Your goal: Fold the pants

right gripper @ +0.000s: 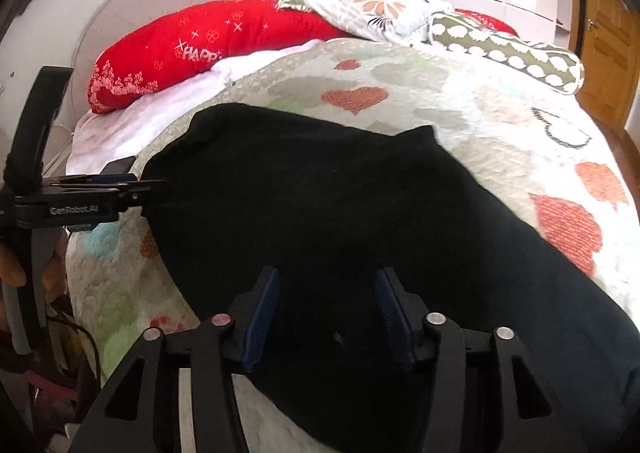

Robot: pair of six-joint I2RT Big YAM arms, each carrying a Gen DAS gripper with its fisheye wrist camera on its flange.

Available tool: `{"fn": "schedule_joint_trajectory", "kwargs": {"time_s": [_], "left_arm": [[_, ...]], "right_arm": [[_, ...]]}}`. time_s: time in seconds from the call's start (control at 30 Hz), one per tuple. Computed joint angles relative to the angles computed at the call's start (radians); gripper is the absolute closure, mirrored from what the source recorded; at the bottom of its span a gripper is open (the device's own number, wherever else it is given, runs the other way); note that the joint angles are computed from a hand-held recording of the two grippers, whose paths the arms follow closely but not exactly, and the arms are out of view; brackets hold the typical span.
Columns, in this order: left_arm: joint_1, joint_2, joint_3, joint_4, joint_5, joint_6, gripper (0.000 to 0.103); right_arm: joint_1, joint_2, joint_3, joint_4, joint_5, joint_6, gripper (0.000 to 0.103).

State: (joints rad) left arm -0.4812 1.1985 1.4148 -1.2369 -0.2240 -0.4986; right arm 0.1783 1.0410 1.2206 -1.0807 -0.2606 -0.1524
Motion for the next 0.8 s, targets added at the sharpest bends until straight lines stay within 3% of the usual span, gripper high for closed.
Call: {"fn": "schedule_joint_trajectory", "kwargs": {"time_s": [0.33,0.43,0.53,0.63,0.8], "left_arm": [[-0.119,0.047,0.085,0.006,0.020,-0.006,0.026],[-0.149,0.079,0.112,0.013,0.051,-0.002,0.026],[-0.184,0.114,0.144,0.030,0.076,0.028,0.026],[-0.207,0.164,0.185,0.029,0.105,0.043,0.020],[-0.243,0.274,0.284,0.017,0.191,0.102,0.019]], "right_arm": [[-0.219,-0.081,-0.071,-0.073,-0.026,-0.065,0.046],[-0.299,-0.112,-0.084,-0.095,-0.110,-0.098,0.046],[-0.378,-0.146,-0.086,-0.132,-0.143,-0.140,0.044],[-0.493,-0.161,-0.079,-0.191,-0.211,-0.182,0.043],[-0.667,-0.175,-0.068,-0.284,-0.303,-0.265,0.041]]}}
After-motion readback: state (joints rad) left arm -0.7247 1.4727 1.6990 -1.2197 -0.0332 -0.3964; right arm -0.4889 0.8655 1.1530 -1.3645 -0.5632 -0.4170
